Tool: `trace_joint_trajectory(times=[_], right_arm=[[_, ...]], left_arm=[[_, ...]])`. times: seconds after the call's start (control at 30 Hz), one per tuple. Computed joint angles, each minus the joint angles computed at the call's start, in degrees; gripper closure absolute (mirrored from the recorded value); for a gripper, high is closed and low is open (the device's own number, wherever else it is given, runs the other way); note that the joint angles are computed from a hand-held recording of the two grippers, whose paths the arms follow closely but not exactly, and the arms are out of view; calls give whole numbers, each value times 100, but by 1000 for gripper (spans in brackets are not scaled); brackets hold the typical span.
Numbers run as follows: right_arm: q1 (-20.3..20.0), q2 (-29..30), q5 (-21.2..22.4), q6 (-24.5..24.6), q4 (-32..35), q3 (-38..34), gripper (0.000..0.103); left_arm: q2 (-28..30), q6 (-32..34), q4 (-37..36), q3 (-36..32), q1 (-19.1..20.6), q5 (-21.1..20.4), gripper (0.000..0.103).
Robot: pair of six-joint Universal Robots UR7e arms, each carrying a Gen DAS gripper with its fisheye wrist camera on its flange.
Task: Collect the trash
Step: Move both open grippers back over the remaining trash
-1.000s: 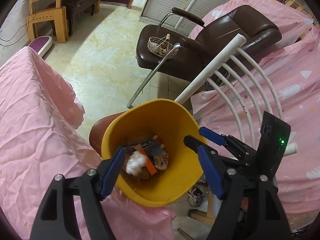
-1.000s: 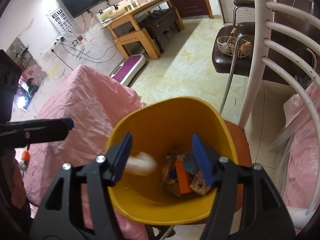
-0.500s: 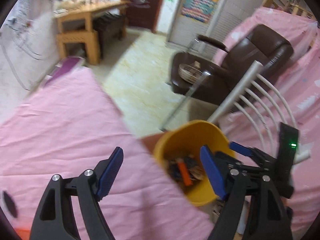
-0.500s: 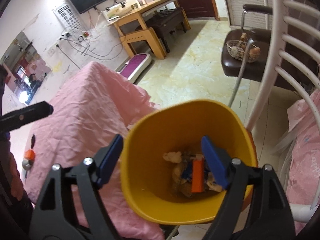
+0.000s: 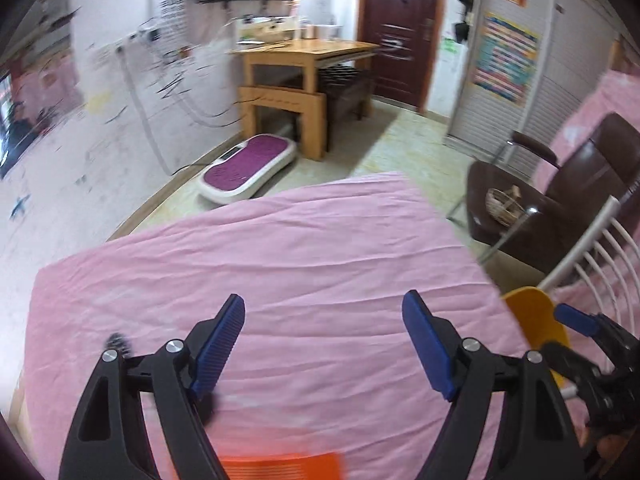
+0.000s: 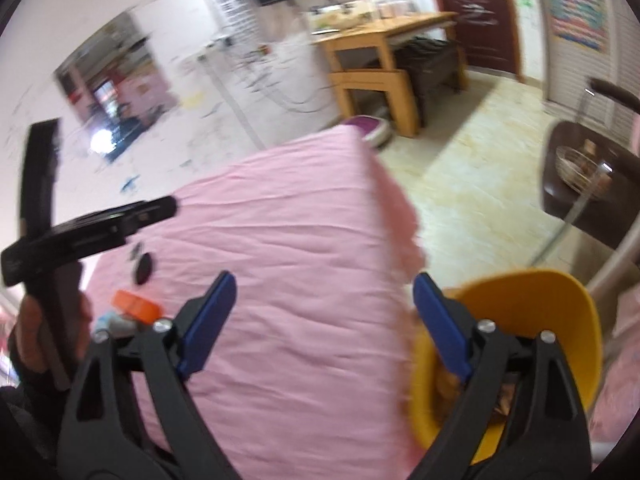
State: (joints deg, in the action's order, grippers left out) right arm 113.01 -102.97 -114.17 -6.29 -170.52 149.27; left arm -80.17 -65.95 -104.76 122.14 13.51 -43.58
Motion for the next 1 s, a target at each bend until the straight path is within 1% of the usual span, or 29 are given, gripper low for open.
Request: trace_joint_trajectory(times=[0.1,0.13,0.17,0.23,0.4,0.47,0.53,0.57,0.6,0.67,0.8,0.9,1.0], right_arm=[[496,699,-31,105,-170,-207,12],[610,875,-21,129,-202,-262,12],[729,1088,-4,164,-220,-334,12],[902,1427,9,226,-229,-461,11],[1197,1973,63,271,-110,-697,11],[1312,2126,158,156,-120,-727,11],[1411,2268,267,24,-116,-756,7],[1456,2344,321,-53,-127,-763,7],[1481,2392,364,-111,-98,-780,7],[1559,2538,408,-236,-58,-812,7],[1607,2761,475,-337,-35,-869,7],[1577,2873,576,-402,19,-938,7],[1558,2977,629,-496,71,-992,7]], left_arm=[[-396,-392,634,56,44,115,26],[-530,-568,938,56,54,172,26],[-618,-671,1085,83,45,186,26],[-827,-821,1336,123,69,199,26],[-1208,-1031,1680,239,159,165,25],[-1254,-1068,1685,279,193,121,25],[-1313,-899,1458,337,302,-49,25],[-1413,-722,1243,386,395,-220,25],[-1545,-434,885,430,563,-518,25],[-1760,-177,437,518,756,-873,25],[-1898,-231,660,428,838,-974,25],[-1846,-258,754,380,875,-1073,25],[-1709,-283,905,336,904,-1259,25]])
